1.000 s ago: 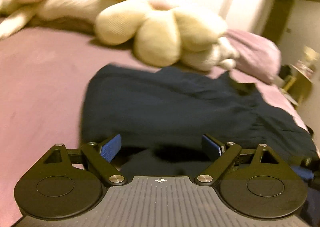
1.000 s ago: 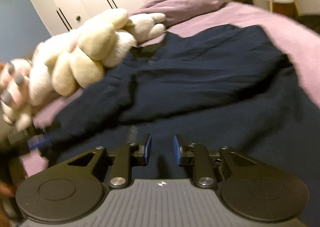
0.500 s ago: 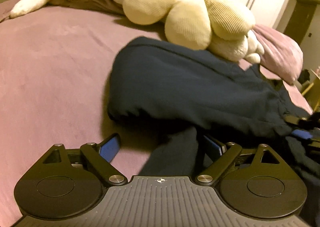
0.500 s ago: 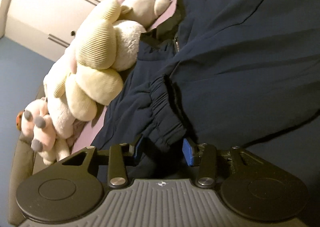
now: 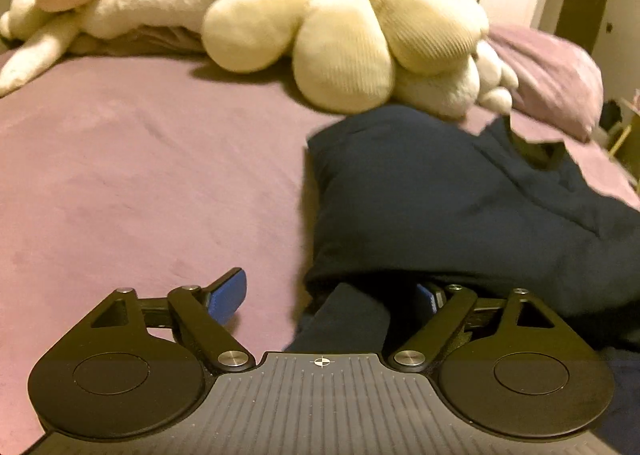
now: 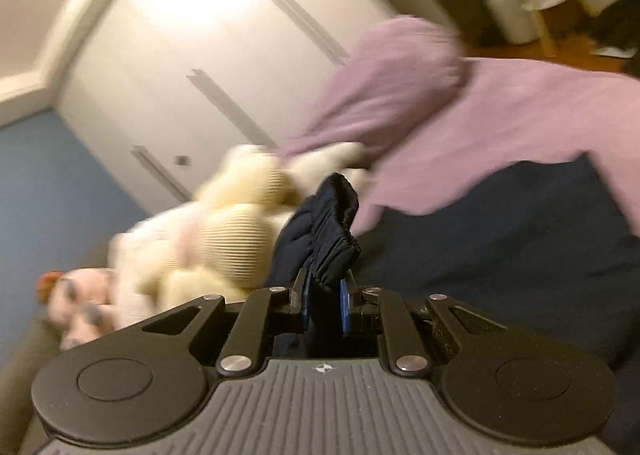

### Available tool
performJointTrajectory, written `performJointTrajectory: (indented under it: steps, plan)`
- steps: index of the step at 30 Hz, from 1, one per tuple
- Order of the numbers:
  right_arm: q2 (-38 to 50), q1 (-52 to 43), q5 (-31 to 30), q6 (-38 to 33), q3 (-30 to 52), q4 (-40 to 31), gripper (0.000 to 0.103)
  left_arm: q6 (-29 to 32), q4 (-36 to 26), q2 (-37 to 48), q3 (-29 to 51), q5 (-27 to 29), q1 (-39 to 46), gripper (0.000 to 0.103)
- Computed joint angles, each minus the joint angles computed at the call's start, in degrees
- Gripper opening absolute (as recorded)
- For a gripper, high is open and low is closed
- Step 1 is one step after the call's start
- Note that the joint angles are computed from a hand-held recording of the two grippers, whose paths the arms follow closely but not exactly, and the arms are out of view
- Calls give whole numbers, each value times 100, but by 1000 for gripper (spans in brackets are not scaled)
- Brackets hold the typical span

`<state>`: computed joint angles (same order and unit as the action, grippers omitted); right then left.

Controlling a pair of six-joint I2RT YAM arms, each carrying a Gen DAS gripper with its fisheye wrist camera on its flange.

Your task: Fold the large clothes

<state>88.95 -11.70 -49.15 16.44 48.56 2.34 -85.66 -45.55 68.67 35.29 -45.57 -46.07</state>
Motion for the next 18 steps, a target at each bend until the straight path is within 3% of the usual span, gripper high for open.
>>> performJointTrajectory:
  steps: [3, 6, 9, 13, 14, 16, 18]
  plan:
    - [535, -80, 870, -690, 247, -585, 14, 115, 94, 80, 36, 89, 59, 88]
    - [829, -170, 1120, -1077, 249, -661, 14, 155, -15, 108, 104, 37, -12, 88]
    - [679, -207, 1279, -1350, -49, -179, 14, 335, 8, 181, 156, 56, -39, 89]
    - [214, 216, 2313, -1762, -593, 862, 15, 227, -224, 345, 317, 127, -124, 90]
    - [250, 286, 2465, -1873, -577, 867, 15, 82, -384, 266, 341, 126, -224, 90]
    - [377, 307, 2772, -2004, -440, 703, 28, -336, -906, 111, 452, -38, -573, 90]
    - [183, 116, 2716, -1808, -589, 840, 32, -862, -1534, 74, 657, -386, -959, 92]
